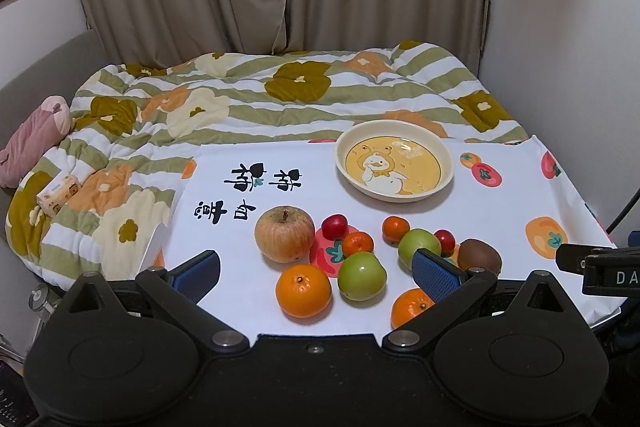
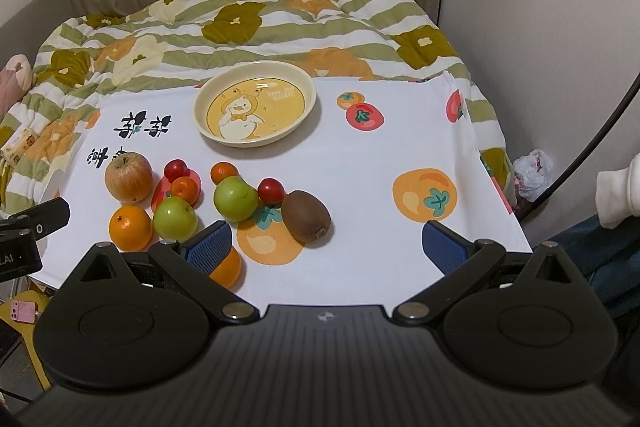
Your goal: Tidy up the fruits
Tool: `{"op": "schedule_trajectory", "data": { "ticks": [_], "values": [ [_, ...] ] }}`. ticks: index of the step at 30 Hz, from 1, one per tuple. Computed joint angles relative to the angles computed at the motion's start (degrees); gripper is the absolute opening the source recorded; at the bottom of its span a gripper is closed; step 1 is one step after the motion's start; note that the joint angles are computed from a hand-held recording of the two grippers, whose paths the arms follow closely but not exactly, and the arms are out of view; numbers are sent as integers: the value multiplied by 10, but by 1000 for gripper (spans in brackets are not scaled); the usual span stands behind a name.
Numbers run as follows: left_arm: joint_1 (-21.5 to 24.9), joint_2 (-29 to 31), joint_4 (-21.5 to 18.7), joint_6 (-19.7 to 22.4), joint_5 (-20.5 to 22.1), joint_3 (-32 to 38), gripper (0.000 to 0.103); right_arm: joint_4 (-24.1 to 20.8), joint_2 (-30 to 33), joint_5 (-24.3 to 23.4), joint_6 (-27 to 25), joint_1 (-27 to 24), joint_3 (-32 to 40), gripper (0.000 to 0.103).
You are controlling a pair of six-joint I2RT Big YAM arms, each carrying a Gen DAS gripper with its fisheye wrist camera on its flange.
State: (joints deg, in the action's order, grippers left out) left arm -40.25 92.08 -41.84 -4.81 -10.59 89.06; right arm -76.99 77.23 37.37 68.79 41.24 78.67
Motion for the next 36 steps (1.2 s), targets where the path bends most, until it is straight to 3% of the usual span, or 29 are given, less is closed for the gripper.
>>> {"op": "schedule_trajectory", "data": {
  "ticks": [9,14,17,20,25,33,36],
  "values": [
    [-5,-2,-17,-12,-3,6,103,45,-17,-26,-45,-17,-24,103],
    [-8,-2,19,11,-30,-15,103,116,-29,-52,-105,-30,-59,103],
    [1,3,37,23,-27,-26,103,156,-27,-80,-98,-39,-76,103],
    [17,7,59,49,-2,-37,103,180,-13,-91,-83,-38,-80,103],
    [39,12,114,125,40,-68,103,192,23,-78,-57,-22,-64,103],
    [77,52,134,200,158,-72,102,202,94,-60,-18,-3,-35,103],
    [84,72,140,232,183,-68,98,206,122,-55,-7,-1,-24,103]
  ]
}}
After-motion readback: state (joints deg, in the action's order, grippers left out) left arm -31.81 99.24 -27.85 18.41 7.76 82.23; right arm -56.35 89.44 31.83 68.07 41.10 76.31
